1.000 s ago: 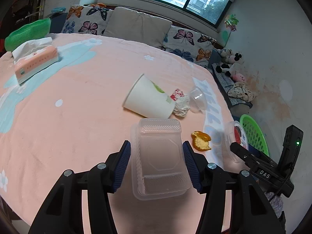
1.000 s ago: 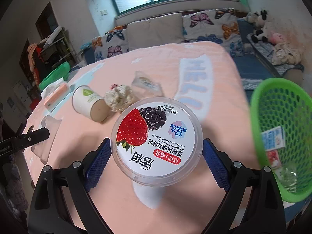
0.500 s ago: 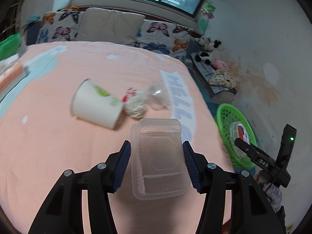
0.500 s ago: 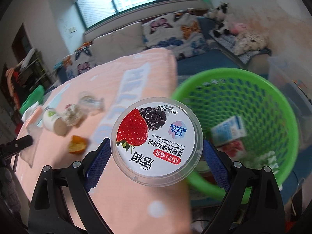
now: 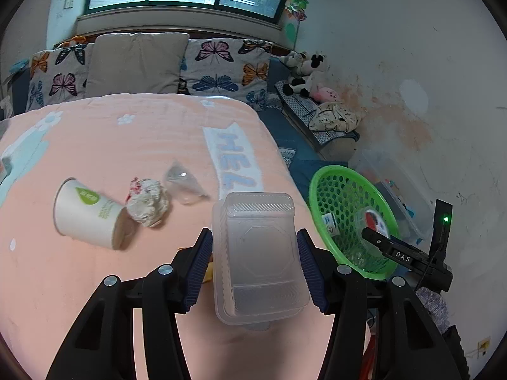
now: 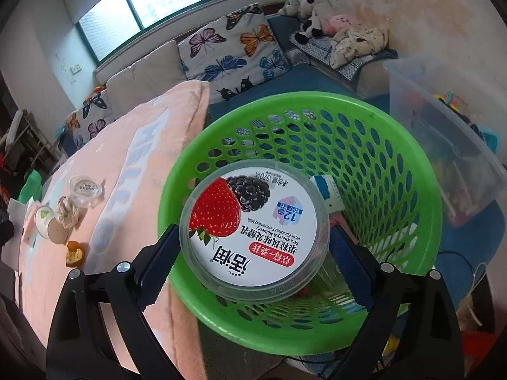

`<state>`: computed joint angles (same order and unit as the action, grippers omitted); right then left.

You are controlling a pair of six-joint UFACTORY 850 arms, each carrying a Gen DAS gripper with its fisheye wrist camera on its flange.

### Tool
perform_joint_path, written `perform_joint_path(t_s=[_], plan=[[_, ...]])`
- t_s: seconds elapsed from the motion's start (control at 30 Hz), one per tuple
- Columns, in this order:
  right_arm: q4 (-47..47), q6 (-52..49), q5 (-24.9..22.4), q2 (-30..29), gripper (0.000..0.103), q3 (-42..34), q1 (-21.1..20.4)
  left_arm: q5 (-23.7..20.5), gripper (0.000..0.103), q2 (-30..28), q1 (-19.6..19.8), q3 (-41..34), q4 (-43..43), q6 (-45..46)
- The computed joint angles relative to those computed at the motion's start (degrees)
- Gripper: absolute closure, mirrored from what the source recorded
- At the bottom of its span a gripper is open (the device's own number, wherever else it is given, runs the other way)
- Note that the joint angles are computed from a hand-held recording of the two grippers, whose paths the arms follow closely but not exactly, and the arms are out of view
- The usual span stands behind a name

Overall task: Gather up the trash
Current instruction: 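Drop yogurt tub into basket with right gripper while left gripper carries box, then release the clear plastic box into the green basket with the left gripper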

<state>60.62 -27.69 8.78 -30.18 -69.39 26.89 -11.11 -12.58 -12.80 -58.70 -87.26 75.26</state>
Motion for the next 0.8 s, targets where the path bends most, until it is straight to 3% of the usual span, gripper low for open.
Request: perform_joint_path(t_s=[0.27,0.8], plan=[[-9.94,10.51,1.51,1.84,0.008,2.49,-0.20,0.01,0.050,-2.69,-2.30,-3.45,7.57,-6.58],[-11.01,12.04,7.25,8.45,0.008,10.32,0.73,-1.85,0.050,-10.96,-8.42,-12.77,21.18,-17.83]])
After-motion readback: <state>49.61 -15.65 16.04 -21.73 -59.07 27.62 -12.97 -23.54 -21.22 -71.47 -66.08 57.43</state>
